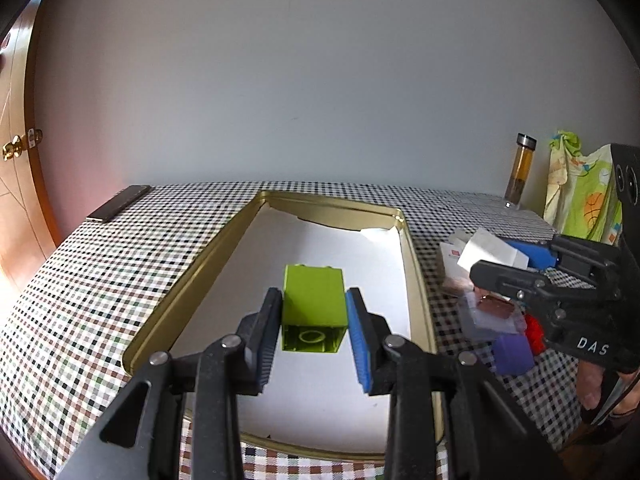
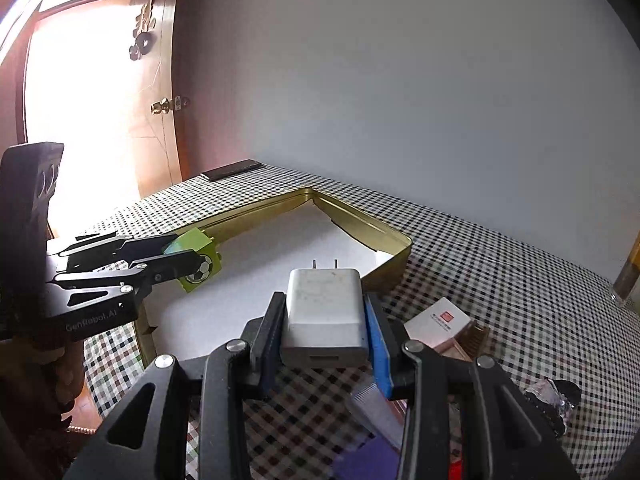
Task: Organize rigid objects
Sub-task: 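Lift and carry the charger and green block toward the gold tin tray with both tools, then lower the charger and green block into the tray and open both tools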
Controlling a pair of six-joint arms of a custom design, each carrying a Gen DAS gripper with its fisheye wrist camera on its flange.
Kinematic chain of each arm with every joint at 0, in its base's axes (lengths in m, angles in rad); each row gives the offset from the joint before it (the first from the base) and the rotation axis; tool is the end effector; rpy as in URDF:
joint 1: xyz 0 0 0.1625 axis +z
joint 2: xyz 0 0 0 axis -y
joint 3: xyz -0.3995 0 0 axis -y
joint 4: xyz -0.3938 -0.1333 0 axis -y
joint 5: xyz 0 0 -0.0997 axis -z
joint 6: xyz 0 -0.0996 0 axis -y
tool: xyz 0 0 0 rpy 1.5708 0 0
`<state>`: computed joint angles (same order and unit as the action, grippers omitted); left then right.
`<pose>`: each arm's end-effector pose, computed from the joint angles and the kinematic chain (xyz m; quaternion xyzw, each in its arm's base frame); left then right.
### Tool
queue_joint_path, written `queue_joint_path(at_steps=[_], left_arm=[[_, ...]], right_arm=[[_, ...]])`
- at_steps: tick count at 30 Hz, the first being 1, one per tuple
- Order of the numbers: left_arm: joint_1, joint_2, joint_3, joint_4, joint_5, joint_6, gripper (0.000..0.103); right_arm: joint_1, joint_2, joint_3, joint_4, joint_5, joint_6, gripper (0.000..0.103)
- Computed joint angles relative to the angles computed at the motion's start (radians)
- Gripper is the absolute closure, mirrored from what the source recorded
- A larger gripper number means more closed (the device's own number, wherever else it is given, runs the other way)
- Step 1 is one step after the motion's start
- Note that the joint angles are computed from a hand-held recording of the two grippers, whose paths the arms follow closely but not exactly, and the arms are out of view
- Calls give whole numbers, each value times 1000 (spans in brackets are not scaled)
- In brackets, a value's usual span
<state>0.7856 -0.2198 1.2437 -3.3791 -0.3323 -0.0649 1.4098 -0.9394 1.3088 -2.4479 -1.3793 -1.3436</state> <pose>-0.3257 -0.6475 -0.0393 0.0576 0.7824 -0.5047 0.3603 0.0320 -0.7526 0.3058 0.5570 -0.7865 0.2458 0.1033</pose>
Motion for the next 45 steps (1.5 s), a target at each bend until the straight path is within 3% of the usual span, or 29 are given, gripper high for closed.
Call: queue_joint_path(at_steps=[21, 25, 45], left_arm=[[25, -25, 12, 11, 11, 12, 72], [39, -54, 38, 60, -23, -49, 72], [87, -95, 10, 314, -7, -152, 72]], right_arm=[[43, 47, -29, 7, -56, -12, 63], [52, 70, -57, 32, -60, -12, 63], [118, 203, -189, 64, -182, 35, 63]])
